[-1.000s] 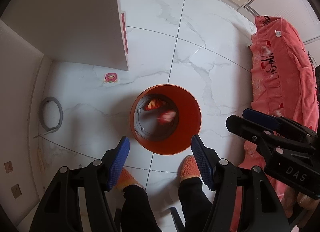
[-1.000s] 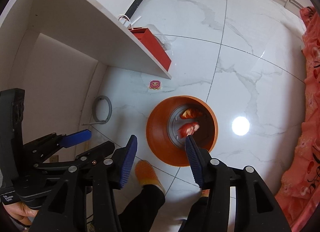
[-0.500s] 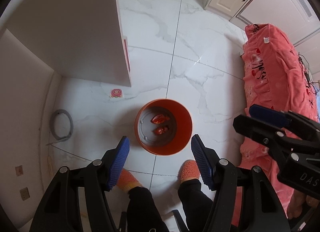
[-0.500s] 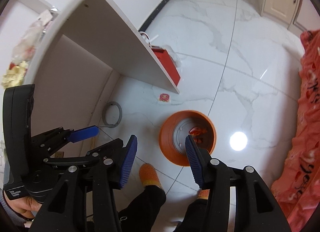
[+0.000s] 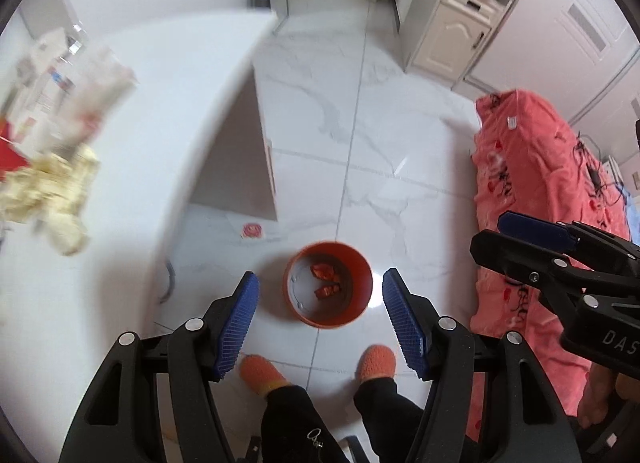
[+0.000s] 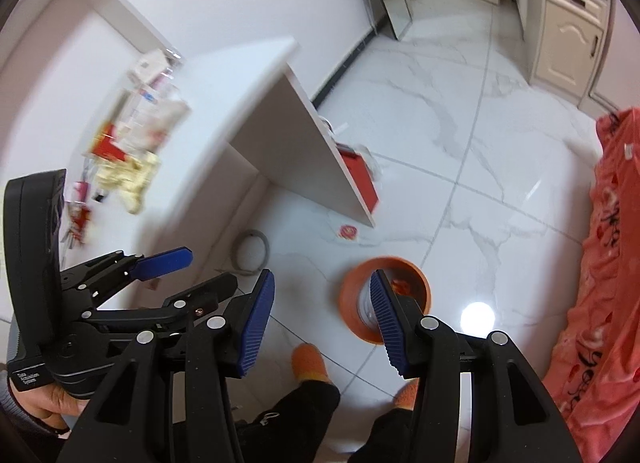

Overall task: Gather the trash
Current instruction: 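Move both tools back toward the desk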

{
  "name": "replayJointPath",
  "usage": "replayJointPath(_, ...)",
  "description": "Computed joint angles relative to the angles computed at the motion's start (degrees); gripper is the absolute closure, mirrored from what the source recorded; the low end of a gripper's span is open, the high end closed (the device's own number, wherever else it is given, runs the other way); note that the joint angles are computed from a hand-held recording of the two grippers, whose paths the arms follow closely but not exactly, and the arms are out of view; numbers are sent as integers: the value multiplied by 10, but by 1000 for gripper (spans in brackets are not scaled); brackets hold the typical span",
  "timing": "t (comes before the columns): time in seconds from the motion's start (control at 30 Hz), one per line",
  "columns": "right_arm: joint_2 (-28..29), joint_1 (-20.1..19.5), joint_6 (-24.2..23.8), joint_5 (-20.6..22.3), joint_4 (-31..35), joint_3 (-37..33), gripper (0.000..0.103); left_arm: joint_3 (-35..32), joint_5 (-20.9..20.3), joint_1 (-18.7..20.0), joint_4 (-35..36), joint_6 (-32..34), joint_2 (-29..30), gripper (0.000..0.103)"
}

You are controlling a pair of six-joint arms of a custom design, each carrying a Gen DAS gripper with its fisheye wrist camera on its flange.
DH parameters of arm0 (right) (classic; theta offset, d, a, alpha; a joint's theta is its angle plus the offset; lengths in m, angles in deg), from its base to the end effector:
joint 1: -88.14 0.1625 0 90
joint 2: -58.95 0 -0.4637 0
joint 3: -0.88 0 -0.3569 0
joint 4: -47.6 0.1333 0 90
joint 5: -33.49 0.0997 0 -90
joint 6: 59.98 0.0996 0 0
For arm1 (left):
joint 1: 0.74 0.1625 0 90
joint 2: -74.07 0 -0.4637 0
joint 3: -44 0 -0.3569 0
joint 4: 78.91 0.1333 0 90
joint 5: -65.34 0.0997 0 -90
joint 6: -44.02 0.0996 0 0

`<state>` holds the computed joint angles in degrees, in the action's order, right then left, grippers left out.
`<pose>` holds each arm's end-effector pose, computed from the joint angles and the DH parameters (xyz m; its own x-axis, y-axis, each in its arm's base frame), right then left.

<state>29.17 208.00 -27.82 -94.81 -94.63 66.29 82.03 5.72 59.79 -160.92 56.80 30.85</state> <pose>0.4656 -0.6672 0.1385 -0.9048 0.2416 0.3507 0.0053 0.8298 -0.5580 -0.2281 -0.7770 0.4216 -0.6119 0.6272 -0.4818 0.6427 0.7494 0.1594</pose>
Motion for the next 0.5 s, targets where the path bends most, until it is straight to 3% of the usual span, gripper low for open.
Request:
replayJointPath(0.17, 11, 28, -50, 0, 8, -57, 46, -11, 10, -14, -27, -10, -21, 38)
replayJointPath(0.2, 15, 33, -66, 0, 8, -71, 46, -10, 12, -16, -34, -13, -25, 35)
replayJointPath(0.23, 21, 38, -80, 2, 12, -88, 46, -6, 16, -19, -43, -17, -32, 22)
replayJointPath(0.27, 26, 41, -90, 4, 15, -101, 46, 9, 25, -22, -66, -16, -43, 18)
replayJointPath(0.5, 72, 58, -170, 45, 38, -206, 46, 62, 85, -35, -160, -22, -95, 18)
